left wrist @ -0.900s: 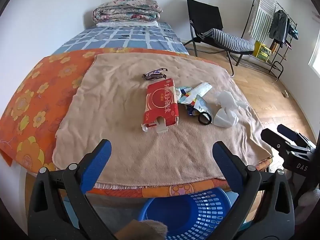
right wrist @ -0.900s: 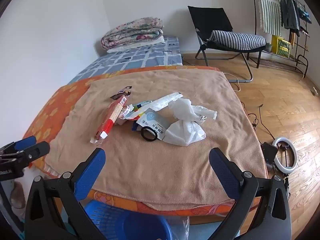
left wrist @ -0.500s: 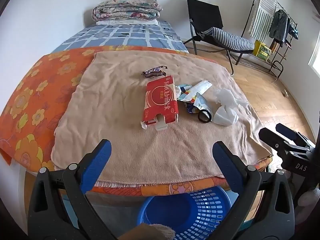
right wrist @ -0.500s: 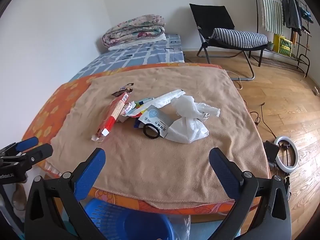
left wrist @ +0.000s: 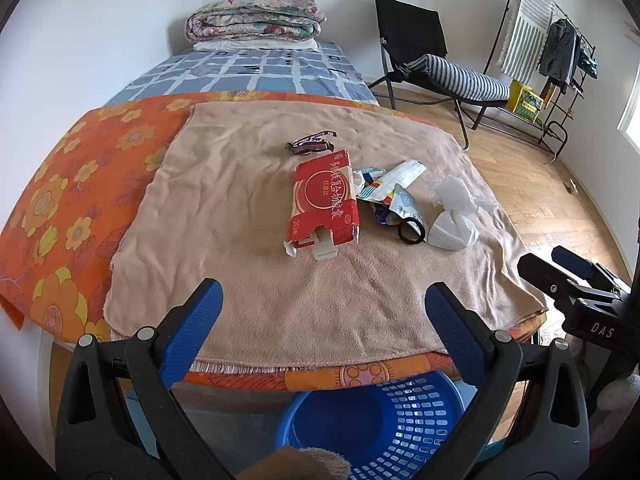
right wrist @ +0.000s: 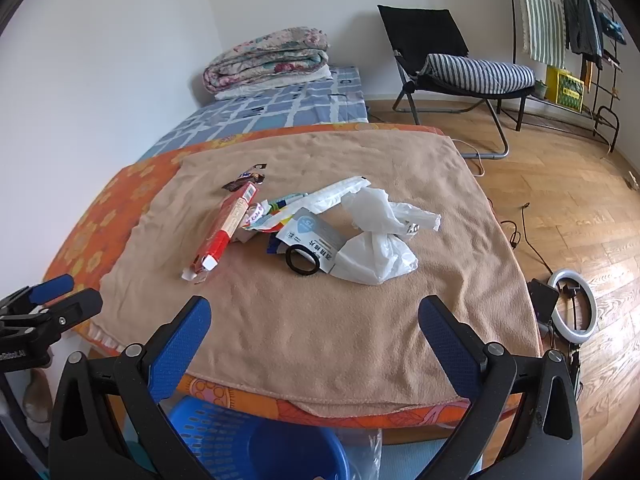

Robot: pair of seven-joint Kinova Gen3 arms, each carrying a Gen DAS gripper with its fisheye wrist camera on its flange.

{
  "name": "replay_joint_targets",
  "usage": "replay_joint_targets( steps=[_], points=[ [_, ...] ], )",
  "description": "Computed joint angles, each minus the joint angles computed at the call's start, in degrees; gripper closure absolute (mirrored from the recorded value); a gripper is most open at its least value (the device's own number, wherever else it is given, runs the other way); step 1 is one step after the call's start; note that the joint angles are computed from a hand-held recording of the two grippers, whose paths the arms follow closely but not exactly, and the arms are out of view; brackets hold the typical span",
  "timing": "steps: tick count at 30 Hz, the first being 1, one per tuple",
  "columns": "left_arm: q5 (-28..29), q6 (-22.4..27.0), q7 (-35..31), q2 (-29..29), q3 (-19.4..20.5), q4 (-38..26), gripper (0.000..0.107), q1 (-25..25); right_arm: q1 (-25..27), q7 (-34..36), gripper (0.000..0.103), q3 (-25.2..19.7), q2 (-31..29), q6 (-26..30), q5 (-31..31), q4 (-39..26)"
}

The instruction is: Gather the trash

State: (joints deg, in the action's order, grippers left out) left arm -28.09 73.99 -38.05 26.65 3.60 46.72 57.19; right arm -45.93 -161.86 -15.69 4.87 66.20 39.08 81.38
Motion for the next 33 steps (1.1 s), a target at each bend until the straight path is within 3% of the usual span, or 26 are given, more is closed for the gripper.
replay_joint_targets(
  steps=[33],
  points=[
    [0.3, -0.41, 0.16, -0.22, 0.23, 0.76, 0.004, -0.3, 0.06, 0.36, 0.0, 0.09, 0.06, -0.65, -1.02, 0.23]
  ],
)
